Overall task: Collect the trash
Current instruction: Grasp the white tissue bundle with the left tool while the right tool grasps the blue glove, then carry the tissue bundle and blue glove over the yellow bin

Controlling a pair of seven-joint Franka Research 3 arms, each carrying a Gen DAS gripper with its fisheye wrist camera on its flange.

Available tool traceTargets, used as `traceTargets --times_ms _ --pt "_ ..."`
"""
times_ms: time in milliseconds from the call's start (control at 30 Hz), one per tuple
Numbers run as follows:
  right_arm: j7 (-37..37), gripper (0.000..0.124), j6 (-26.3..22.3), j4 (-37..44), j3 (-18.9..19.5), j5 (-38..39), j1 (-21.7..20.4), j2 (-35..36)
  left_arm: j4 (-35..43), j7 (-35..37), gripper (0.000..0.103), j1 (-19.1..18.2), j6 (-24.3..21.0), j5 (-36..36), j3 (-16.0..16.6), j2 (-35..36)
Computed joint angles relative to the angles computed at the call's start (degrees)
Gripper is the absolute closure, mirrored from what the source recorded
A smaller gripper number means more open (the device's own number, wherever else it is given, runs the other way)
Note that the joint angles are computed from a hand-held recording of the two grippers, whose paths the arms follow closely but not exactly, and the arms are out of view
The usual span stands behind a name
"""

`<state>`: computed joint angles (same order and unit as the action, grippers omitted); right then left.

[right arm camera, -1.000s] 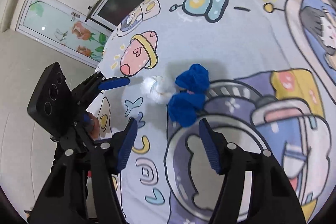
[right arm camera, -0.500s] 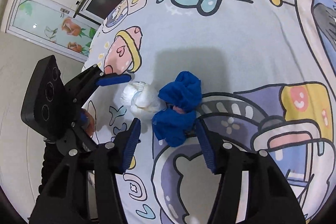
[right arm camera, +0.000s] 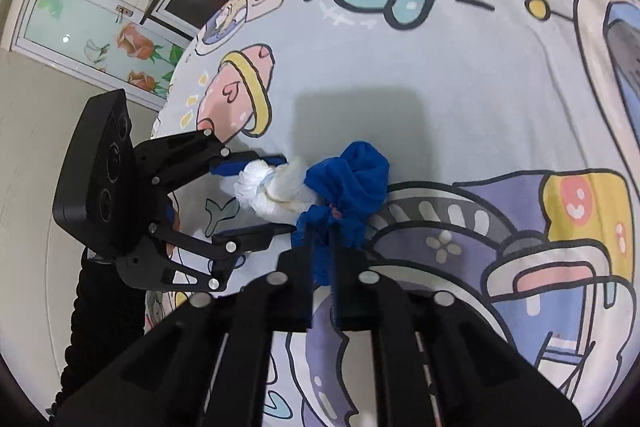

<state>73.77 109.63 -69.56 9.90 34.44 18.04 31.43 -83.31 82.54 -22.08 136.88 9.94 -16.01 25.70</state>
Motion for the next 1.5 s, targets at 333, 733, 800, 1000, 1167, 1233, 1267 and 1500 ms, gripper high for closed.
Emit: traceTargets --times_ms 333,733,800,1000,1167,1233,1267,1500 --pt "-5.77 0.12 3.6 -9.37 -0.19 4.01 -1.6 -9.85 -6.17 -3.05 0.057 -0.19 2.8 -0.55 -0.7 -7.93" --pt "-13.24 0.12 4.78 -27.22 -4.15 11.0 -3.61 -28.04 -12.7 -9.92 0.057 -3.18 5.86 2.33 -2.09 -16.51" --pt "-14.81 0.12 4.8 -31.14 -5.24 11.9 -3.82 -31.86 -13.27 -11.33 0.057 -3.92 6.36 3.29 -2.37 -17.14" --pt "-17.49 0.12 4.6 -41.12 -8.57 12.83 -4.5 -40.39 -13.73 -17.14 0.057 -6.82 8.05 7.57 -3.13 -17.03" --pt "-18.9 0.12 4.94 -49.13 -10.98 12.3 -5.77 -46.46 -12.42 -24.85 0.057 -9.82 9.56 13.24 -2.89 -14.89" --pt "-19.7 0.12 4.7 -52.0 -12.15 12.46 -6.42 -48.48 -11.11 -28.84 0.057 -11.44 10.08 16.2 -2.6 -13.27" --pt "-19.99 0.12 4.63 -53.63 -12.79 12.47 -6.93 -49.64 -9.94 -31.04 0.057 -12.59 9.77 18.22 -2.29 -12.17" --pt "-20.86 0.12 4.3 -59.37 -16.79 12.36 -11.07 -54.55 5.53 -36.8 0.056 -20.41 3.98 25.19 -0.43 -0.88"
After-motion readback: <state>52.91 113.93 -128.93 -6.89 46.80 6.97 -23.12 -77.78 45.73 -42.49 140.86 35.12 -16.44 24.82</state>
